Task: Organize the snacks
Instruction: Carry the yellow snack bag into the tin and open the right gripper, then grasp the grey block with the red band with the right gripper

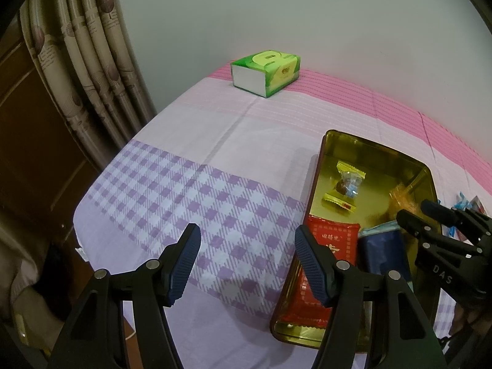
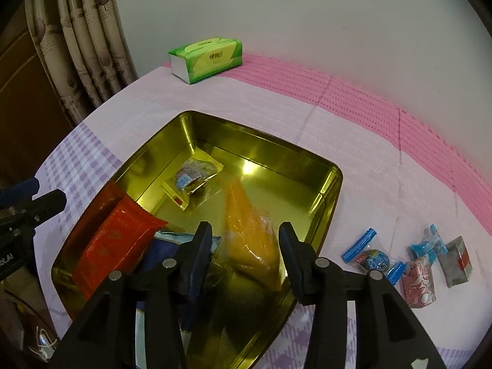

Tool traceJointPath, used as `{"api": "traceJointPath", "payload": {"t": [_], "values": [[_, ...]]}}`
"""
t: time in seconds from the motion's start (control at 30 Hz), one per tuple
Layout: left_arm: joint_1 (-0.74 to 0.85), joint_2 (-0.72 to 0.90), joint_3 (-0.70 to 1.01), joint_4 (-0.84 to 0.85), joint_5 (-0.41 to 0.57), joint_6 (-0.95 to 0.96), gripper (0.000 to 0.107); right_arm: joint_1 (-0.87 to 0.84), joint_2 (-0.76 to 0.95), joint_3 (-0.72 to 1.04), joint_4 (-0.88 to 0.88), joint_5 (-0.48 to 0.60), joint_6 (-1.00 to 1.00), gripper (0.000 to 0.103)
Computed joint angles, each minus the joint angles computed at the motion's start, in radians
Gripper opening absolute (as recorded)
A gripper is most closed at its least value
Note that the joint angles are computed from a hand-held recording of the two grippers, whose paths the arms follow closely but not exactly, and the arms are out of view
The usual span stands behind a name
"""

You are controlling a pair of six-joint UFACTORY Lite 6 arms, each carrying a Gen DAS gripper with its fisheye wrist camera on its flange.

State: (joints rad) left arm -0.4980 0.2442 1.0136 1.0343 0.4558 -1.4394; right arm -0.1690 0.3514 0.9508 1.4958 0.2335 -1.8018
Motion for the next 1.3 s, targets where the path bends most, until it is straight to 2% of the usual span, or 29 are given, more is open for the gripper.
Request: {"api": "traceJointPath", "payload": {"t": [0.33, 0.67, 0.97, 1.17, 1.3], "values": [[-0.008, 0.001, -0.001, 0.006, 0.005, -0.007, 0.065, -0.046, -0.063, -0.031, -0.016, 0.047, 0.01, 0.044], [-0.011, 0.002, 0.001, 0.005, 0.008, -0.001, 0.065, -0.312, -0.118, 0.016, -0.169, 0.193, 0.069, 0.045], [-0.017, 0.021, 0.019, -0.003, 0.022, 0.03, 0.065, -0.592, 0.126, 0.332, -0.393, 0.251, 0.182, 0.046], [0.01, 0.01, 0.015, -0.052, -0.027, 0.085, 0.065, -0.689, 0.309, 0.558, -0.522, 0.31, 0.234, 0.05], [0.018, 0.019, 0.026, -0.077, -0.028, 0.11, 0.065, -0.706, 0.385, 0.636, -0.566, 0.318, 0.2, 0.053]]}}
